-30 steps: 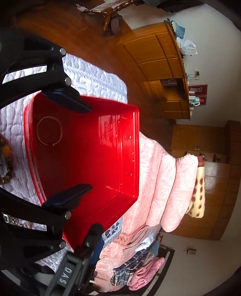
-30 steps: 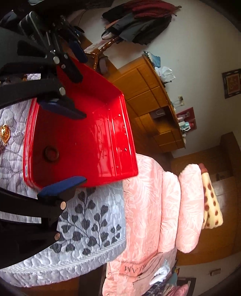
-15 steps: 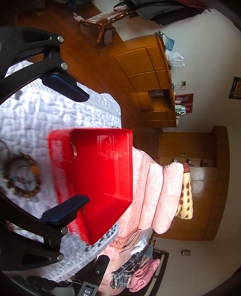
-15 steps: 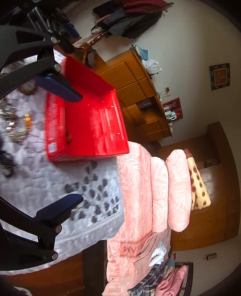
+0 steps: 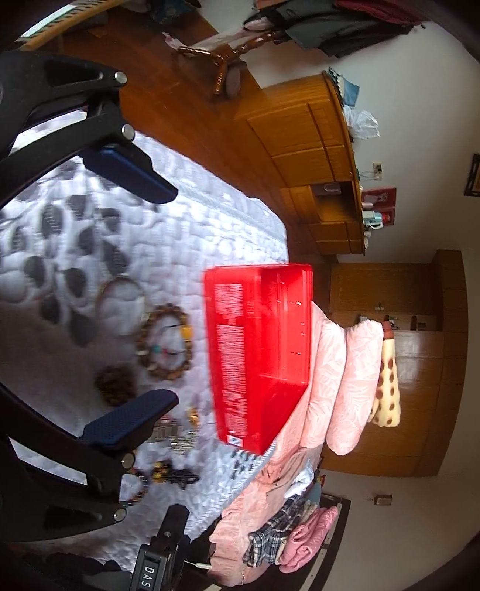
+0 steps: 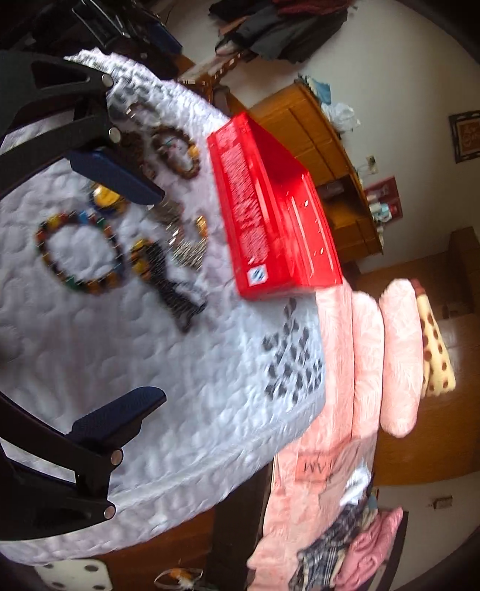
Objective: Organize jewelry
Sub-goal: 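Withdraw both grippers from the box back over the jewelry, then grasp the second silver bangle with the left gripper while the right gripper grasps the multicolour bead bracelet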
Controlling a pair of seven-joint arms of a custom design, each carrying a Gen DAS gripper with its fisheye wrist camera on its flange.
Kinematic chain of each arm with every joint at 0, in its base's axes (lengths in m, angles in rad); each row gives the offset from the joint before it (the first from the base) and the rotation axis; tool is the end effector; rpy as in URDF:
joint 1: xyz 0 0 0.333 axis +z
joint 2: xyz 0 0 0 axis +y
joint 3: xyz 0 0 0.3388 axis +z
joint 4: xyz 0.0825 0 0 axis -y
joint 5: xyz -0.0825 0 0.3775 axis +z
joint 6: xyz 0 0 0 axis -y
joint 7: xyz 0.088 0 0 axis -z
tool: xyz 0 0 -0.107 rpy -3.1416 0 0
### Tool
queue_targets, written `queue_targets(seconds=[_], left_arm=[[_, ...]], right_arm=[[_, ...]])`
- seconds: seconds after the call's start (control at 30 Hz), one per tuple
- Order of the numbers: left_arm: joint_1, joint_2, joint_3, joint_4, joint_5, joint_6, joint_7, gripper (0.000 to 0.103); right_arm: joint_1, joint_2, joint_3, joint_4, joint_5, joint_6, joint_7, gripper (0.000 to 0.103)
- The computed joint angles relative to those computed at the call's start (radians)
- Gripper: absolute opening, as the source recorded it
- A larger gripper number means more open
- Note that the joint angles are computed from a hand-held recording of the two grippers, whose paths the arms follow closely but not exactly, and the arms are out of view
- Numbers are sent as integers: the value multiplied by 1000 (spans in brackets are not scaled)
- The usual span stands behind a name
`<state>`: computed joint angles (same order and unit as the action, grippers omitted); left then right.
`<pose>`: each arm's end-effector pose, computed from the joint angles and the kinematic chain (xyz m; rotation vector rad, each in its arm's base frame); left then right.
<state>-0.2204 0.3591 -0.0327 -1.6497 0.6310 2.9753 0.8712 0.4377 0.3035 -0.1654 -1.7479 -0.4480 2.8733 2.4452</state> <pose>0.6739 -0.2125 0.5360 -1.5416 1.7320 -0.9677 0.6518 0.2222 0.5182 -1.5005 1.8179 -0.6188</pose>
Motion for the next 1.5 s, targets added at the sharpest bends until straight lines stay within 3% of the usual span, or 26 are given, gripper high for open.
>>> queue_targets(seconds=[0.1,0.17,0.37,0.5,0.63,0.83,0.87,1.1,1.13,1.2,1.27,1.3,1.33,1.37,1.4,1.5], left_arm=[[-14,-23,16,-58,23,24,-34,98],[-19,-33,20,-77,41,13,-44,98],[29,-39,-44,-88,-28,-21,36,98],[17,-41,-30,-92,-26,-21,26,98],[19,-39,-34,-90,-35,-26,26,98],[40,-35,-56,-92,-79,-19,62,98],[44,-34,-62,-91,-90,-20,74,98],[69,-16,-108,-67,-177,-38,178,98],[76,-12,-120,-62,-199,-40,198,97],[88,1,-143,-42,-246,-54,241,97],[63,18,-125,-9,-247,-83,242,97],[53,24,-116,2,-244,-94,240,95],[45,32,-112,18,-243,-112,242,88],[43,44,-116,40,-250,-138,254,74],[49,52,-128,53,-267,-158,274,69],[53,74,-138,86,-307,-204,301,64]], right_arm=[[23,-31,-15,-56,-46,8,60,97],[1,-42,15,-80,-22,12,32,97],[-18,-48,54,-91,19,-10,-25,97],[-26,-41,68,-81,45,-31,-64,94],[-46,-24,100,-58,121,-67,-146,74],[-24,-3,82,-20,126,-119,-166,60],[-17,1,76,-10,114,-130,-163,51],[-13,11,78,3,110,-137,-194,20],[-18,8,81,-3,118,-130,-199,11],[-44,0,100,-20,166,-104,-236,9],[-61,-5,113,-35,214,-81,-268,8],[-62,-7,112,-41,225,-70,-274,8],[-62,-8,111,-45,235,-63,-281,8],[-61,-8,110,-48,244,-56,-288,8],[-64,-9,113,-51,258,-48,-299,8],[-71,-9,119,-59,300,-31,-332,8]])
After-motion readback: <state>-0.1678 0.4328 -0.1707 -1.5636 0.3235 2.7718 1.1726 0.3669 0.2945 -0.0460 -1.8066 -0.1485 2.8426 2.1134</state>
